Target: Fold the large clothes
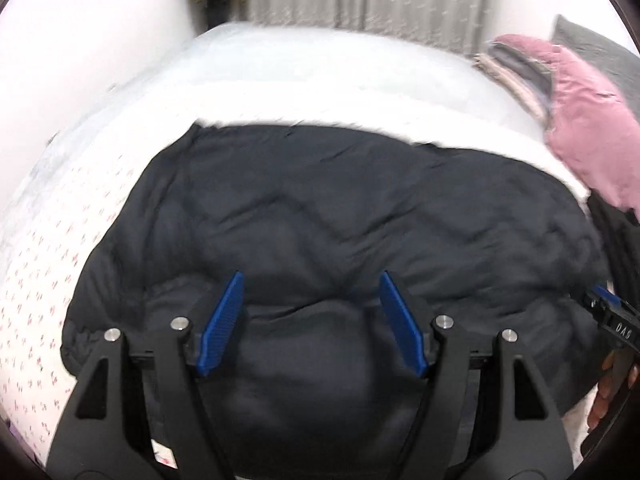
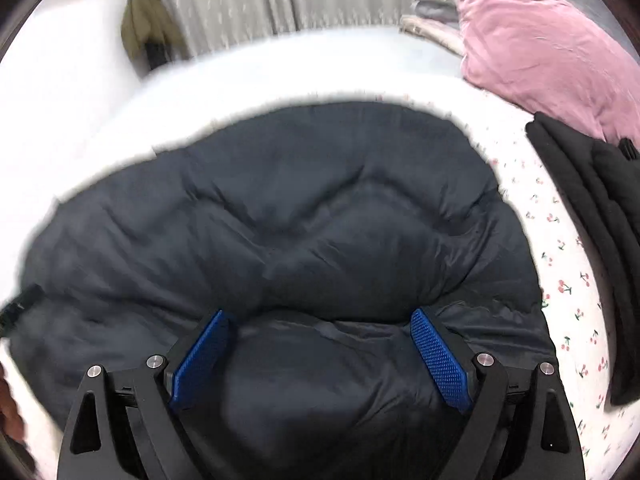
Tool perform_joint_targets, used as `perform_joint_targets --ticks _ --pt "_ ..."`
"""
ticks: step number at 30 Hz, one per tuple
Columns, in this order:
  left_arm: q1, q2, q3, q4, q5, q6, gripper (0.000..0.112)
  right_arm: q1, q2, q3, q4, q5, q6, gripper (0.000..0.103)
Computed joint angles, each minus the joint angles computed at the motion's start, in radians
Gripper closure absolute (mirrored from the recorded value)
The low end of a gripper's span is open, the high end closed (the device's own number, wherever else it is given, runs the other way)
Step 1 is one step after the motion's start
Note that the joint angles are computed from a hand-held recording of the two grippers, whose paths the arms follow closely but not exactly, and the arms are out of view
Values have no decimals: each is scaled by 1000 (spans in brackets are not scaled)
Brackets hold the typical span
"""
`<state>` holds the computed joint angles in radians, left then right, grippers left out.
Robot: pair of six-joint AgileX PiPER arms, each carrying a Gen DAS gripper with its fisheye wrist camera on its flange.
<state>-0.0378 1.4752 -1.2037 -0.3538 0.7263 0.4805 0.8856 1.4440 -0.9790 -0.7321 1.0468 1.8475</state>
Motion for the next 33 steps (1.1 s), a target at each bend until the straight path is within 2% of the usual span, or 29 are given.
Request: perform_joint_targets --ticks 3,5,7,9,11,12,16,19,24,25,28,29,33 --pt "-142 32 -68 134 19 -120 41 79 -48 -16 -82 87 82 10" --pt "-241 112 -142 248 40 -221 41 93 -52 -22 -85 117 85 10" --pt "-311 208 -222 350 84 -313 41 78 -57 -7 -64 93 73 10" --pt "-350 263 -257 450 78 -415 38 56 -62 17 -30 44 73 10" --pt "-354 275 -272 468 87 -434 37 12 -85 65 20 -38 53 10" --pt "-353 277 -287 465 107 -427 37 15 -88 80 21 -52 68 10" --pt "-352 301 -408 470 174 -430 37 7 -131 87 20 -64 74 10" --pt "-376 371 -561 494 234 -455 37 18 -165 102 -10 -82 115 10" --pt "-395 638 -892 514 470 -521 37 8 -184 123 -10 -91 118 10" --pt "-395 670 -907 522 479 -541 36 8 -182 119 -4 -91 117 10" --pt "-405 656 -820 556 388 -587 34 -33 -178 137 40 -135 75 10" --pt "-407 653 -811 559 381 -595 34 -42 -169 136 56 -143 53 10" --pt "-408 679 -861 559 421 -592 34 -46 -130 109 80 -124 3 10"
